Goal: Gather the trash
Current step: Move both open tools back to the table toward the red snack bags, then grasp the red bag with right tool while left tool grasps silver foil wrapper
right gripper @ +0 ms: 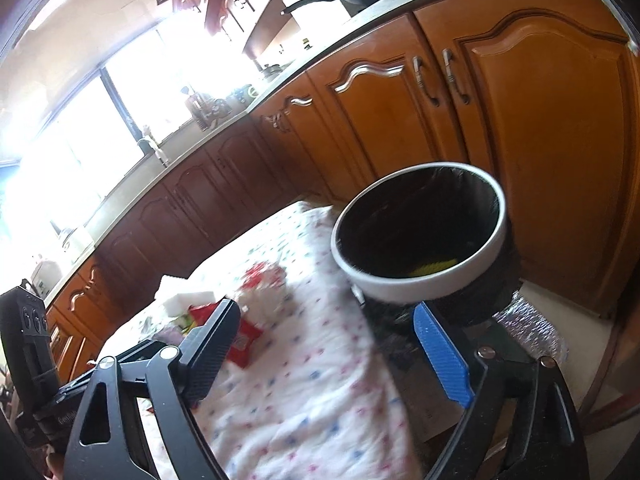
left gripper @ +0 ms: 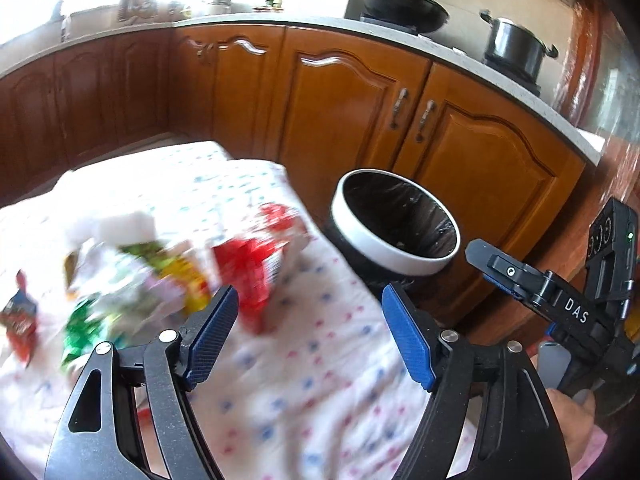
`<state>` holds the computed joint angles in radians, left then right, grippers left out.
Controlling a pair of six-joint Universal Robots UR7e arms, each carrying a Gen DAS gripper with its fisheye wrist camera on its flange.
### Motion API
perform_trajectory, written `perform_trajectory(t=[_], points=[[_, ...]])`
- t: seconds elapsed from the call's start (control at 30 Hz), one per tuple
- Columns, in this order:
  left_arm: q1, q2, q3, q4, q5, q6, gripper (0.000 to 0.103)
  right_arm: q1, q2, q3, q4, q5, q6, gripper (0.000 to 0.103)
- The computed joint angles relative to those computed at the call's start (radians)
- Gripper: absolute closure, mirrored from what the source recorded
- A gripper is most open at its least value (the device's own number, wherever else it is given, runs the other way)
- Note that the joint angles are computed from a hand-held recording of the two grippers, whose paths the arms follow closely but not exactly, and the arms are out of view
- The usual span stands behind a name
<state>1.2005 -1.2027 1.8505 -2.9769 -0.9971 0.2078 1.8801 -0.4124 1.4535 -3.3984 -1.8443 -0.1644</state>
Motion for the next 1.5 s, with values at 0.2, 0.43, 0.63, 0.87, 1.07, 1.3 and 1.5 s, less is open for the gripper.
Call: perform_trajectory(t=[0.2, 0.43, 0.63, 0.87, 1.07, 1.3, 1.5], points=[[0.029, -0.074, 0.045, -0.019, 0.018, -0.016, 0.026, 0.017, 0.028, -0.004, 0.025, 0.022, 0.012, 0.011], [0.062, -0.108, 0.060, -0.015, 0.029, -0.038, 0.026, 0.027, 0.062, -0.068, 0.096, 0.056, 0.002, 0.011], [0.071, -0.102, 0.037, -0.015, 0.068, -0.055, 0.026, 0.027, 0.089, -0.140, 0.165, 0.078, 0.009, 0.015], [0.082, -0.078, -0.016, 0.033, 0.086, -0.058, 0.026, 0.038, 0.152, -0.258, 0.320, 0.115, -0.010, 0.046], [0.109, -0.048, -0.070, 0.100, 0.081, -0.089, 0.026, 0.040, 0.229, -0.391, 0.427, 0.110, -0.005, 0.055], [0.132, -0.036, -0.100, 0.152, 0.052, -0.093, 0.050, 0.043, 0.245, -0.403, 0.437, 0.089, -0.019, 0.097], [0.144, -0.065, -0.093, 0.193, -0.017, -0.111, 0.092, 0.046, 0.175, -0.283, 0.347, 0.122, -0.032, 0.099]])
